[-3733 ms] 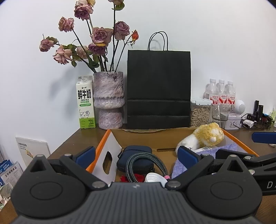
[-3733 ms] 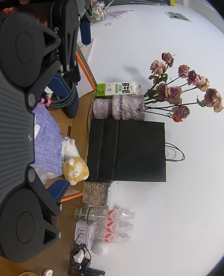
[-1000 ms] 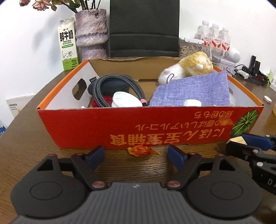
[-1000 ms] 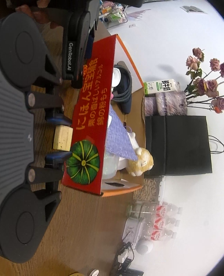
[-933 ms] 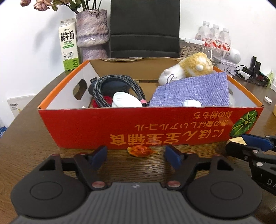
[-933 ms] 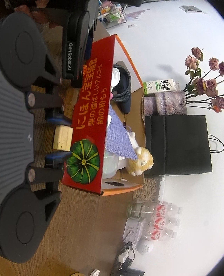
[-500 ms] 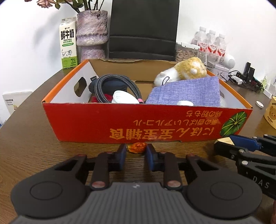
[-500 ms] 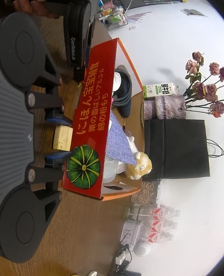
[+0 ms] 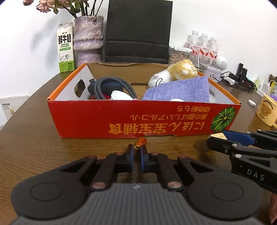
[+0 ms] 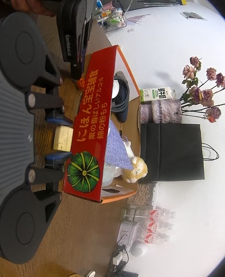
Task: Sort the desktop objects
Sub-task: 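Grasp the wooden block with the right gripper while the left grasps the orange candy, then carry block and candy into the box and open both grippers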
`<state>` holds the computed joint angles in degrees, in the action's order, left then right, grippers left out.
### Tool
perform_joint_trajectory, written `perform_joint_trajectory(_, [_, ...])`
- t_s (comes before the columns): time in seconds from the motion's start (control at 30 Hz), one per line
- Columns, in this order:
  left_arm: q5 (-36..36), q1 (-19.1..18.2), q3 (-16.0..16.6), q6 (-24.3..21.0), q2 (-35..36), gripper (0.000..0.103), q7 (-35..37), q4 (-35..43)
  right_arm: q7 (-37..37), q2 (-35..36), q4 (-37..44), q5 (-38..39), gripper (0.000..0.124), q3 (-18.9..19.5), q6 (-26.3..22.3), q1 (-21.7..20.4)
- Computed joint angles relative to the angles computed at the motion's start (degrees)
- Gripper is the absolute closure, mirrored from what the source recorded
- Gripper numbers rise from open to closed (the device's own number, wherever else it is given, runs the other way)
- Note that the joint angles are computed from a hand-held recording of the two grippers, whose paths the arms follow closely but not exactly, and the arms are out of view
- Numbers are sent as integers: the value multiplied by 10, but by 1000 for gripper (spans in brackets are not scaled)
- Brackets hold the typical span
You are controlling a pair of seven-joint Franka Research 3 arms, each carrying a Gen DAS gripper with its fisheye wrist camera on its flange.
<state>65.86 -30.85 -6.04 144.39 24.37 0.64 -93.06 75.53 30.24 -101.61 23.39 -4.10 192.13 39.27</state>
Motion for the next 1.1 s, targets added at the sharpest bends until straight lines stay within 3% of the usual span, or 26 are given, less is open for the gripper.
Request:
perform_joint_trajectory(0.1, [-6, 2, -1, 3, -1, 89, 3, -1, 0, -3, -4, 2, 93, 1, 2, 1])
perform_joint_trajectory(0.17, [-7, 0, -1, -2, 1, 72, 7, 3, 0, -4, -6, 3, 93, 3, 4, -1])
perform_joint_trajectory(0.2, [-8, 0, -1, -6, 4, 59, 11, 8, -1, -4, -6, 4, 93, 4, 4, -2])
perform_joint_trajectory(0.23, [-8, -1, 0, -10, 9, 57, 18, 15, -1, -4, -6, 4, 93, 6, 4, -3])
perform_joint_trajectory(0.37, [-23, -1, 3, -21, 29, 58, 42, 42, -1, -6, -7, 0, 93, 20, 4, -16])
perform_joint_trajectory(0.47, [-32, -4, 8, -21, 37, 79, 52, 51, 0, -6, -7, -3, 93, 30, 3, -25])
perform_joint_trajectory(0.53, [-28, -2, 12, 2, 31, 89, 42, 40, 1, -5, -6, -5, 93, 32, 2, -28])
perform_joint_trajectory(0.93, [63, -10, 13, 34, -20, 90, -29, -24, -7, -7, -12, -8, 93, 34, 19, -26])
perform_joint_trajectory(1.1, [146, -5, 1, 43, -52, 90, -80, -45, -11, -18, -23, -33, 93, 101, 60, -79])
